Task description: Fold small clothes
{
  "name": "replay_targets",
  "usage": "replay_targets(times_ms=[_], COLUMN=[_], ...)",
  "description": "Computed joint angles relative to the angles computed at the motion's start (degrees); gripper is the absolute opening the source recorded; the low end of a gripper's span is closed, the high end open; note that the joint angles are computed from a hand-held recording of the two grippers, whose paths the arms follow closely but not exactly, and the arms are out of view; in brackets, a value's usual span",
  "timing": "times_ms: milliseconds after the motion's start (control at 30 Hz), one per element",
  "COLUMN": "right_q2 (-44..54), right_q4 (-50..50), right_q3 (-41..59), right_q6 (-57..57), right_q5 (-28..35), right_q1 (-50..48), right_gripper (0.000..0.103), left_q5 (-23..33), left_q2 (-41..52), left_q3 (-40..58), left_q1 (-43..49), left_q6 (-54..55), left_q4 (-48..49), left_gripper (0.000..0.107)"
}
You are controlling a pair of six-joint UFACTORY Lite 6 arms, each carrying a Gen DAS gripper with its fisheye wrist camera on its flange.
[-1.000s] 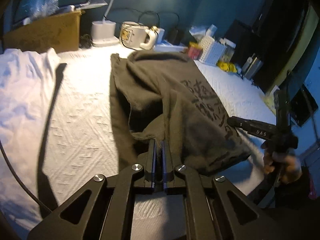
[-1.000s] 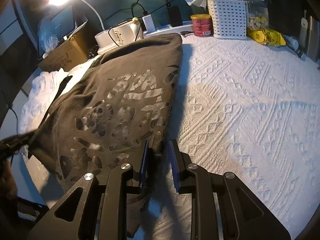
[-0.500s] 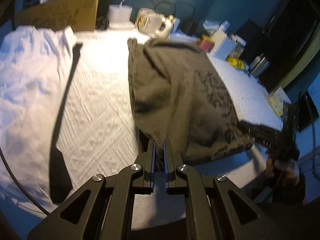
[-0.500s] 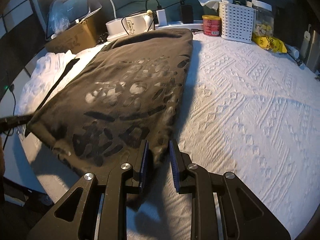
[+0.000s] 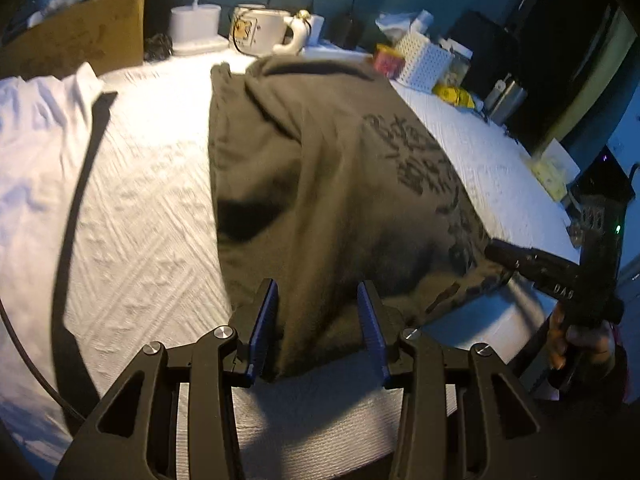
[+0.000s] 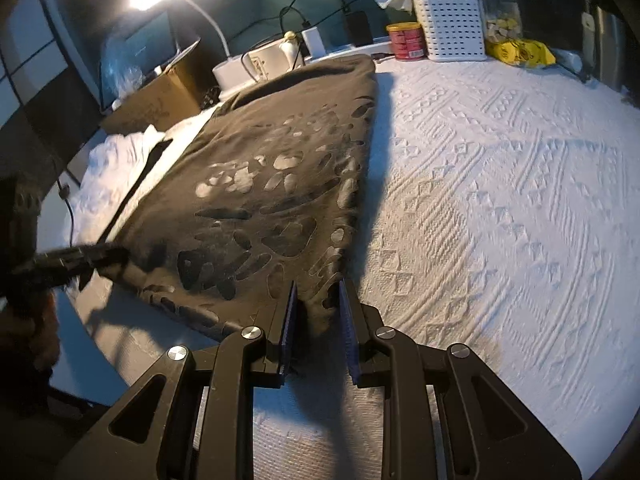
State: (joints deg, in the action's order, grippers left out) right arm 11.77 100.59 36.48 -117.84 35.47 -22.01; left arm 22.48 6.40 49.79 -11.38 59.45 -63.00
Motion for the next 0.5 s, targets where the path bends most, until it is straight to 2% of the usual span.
replay_targets(times_ms=[67, 200, 233, 267, 333, 500], right_q2=[1.9, 1.3, 0.4, 0.5, -0.7, -3.7], right_q4=[-4.7, -3.1, -1.6, -1.5, -0.8, -9.2], right_q3=[1.1, -0.1, -1.0, -1.1, -2.4, -3.0], right_q6=[2.6, 1.3, -0.2, -0.7, -1.9, 2.5], right_q5=[4.1, 4.8, 3.7, 3.8, 4.9, 5.4], right_q1=[-2.0, -2.4, -1.6, -1.4, -2.4, -9.4], right_gripper=[0.023, 0.023, 0.013, 0.009, 0.008, 0.007], left_q5=[0.0, -2.7, -3.6, -4.7, -5.8, -3.6], left_q2=[-0.3, -1.8, -2.2, -2.5, -3.2, -5.3], left_q3=[-0.9, -3.7, -4.2, -4.6, -5.0, -6.0], left_q1=[-0.1, -1.6, -2.1, -2.7, -3.8, -6.7], left_q6=[2.0, 9.2, 9.7, 9.7, 6.4, -1.7], left_q4=[-1.3, -6.0, -6.6, -6.7, -4.4, 1.2], left_gripper=[0.037, 0.037, 0.036, 0.036, 0.023, 0.013])
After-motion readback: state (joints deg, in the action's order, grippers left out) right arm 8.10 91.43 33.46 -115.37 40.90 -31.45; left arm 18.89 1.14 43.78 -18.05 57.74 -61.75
